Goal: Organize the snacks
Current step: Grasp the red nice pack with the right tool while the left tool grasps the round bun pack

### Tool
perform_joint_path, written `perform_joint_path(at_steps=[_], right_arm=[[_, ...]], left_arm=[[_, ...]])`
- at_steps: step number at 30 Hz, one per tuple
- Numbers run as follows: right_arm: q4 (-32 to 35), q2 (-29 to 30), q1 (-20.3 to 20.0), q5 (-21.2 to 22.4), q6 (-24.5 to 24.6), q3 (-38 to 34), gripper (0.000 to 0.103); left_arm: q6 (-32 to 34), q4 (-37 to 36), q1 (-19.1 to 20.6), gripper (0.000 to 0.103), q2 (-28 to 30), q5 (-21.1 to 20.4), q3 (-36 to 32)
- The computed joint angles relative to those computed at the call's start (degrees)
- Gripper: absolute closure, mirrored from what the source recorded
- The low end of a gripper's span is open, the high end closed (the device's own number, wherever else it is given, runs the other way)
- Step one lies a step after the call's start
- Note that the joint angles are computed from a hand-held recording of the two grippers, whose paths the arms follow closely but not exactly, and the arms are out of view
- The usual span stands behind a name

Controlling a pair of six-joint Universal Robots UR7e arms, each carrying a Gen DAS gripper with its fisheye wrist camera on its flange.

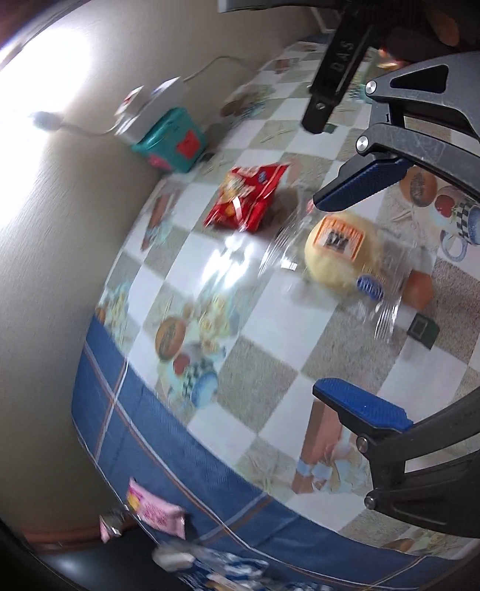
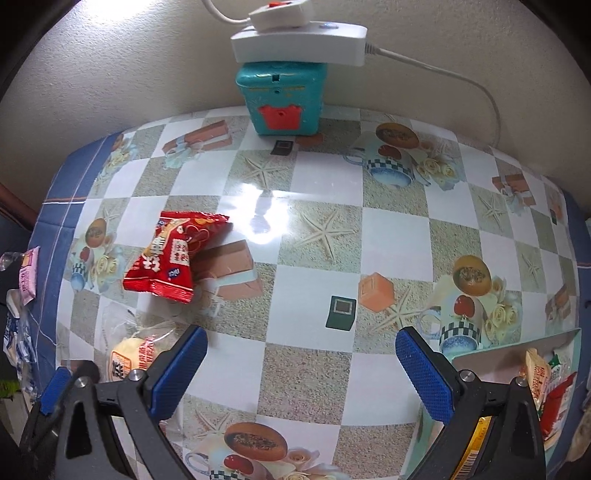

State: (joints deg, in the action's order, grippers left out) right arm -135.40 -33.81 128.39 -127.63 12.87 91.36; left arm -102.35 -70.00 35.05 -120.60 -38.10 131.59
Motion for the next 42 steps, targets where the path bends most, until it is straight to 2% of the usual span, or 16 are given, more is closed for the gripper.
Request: perform_joint_path(at_steps=[4, 11, 16, 19, 24, 30, 34, 38, 42], right_arm=[[1.9, 0.0, -0.4, 0.0, 1.9, -0.3, 0.0], [1.8, 0.6, -0.1, -0.5, 2.0, -1.2, 0.0], [2.7, 1.3, 0.7, -0.7, 1.8, -2.4, 0.0], [3.1, 1.9, 1.3, -0.9, 1.4, -3.1, 0.0], [3.8, 3.1, 2.3, -1.0, 1.1, -4.4, 0.0], [3.2, 4.7, 3.2, 0.2, 0.1, -6.1, 0.0], [3.1, 6.2, 2.8, 4.2, -0.5, -8.0, 0.0], [2.2, 8.0, 2.8, 5.9, -0.1, -9.5, 0.0], [1.4, 10.2, 3.4, 5.3, -0.7, -11.4, 0.001]], left_arm=[[7.6, -7.8, 3.1, 0.011, 3.4, -0.9, 1.1], [8.1, -8.6, 4.7, 0.012, 6.8, -1.2, 1.3], [6.9, -8.4, 4.6, 0.024, 7.1, -1.2, 1.3], [5.3, -6.8, 4.1, 0.039, 6.7, -1.0, 1.0], [-0.3, -1.3, 3.1, 0.046, 3.7, -1.1, 0.6], [-9.3, 7.7, 1.5, 0.047, -1.8, -1.4, -0.1], [-16.4, 14.5, -0.5, 0.047, -5.9, -1.8, -0.5], [-22.4, 20.5, -2.6, 0.047, -9.0, -2.3, -1.0], [-26.5, 25.0, -4.2, 0.047, -10.8, -2.8, -1.7]])
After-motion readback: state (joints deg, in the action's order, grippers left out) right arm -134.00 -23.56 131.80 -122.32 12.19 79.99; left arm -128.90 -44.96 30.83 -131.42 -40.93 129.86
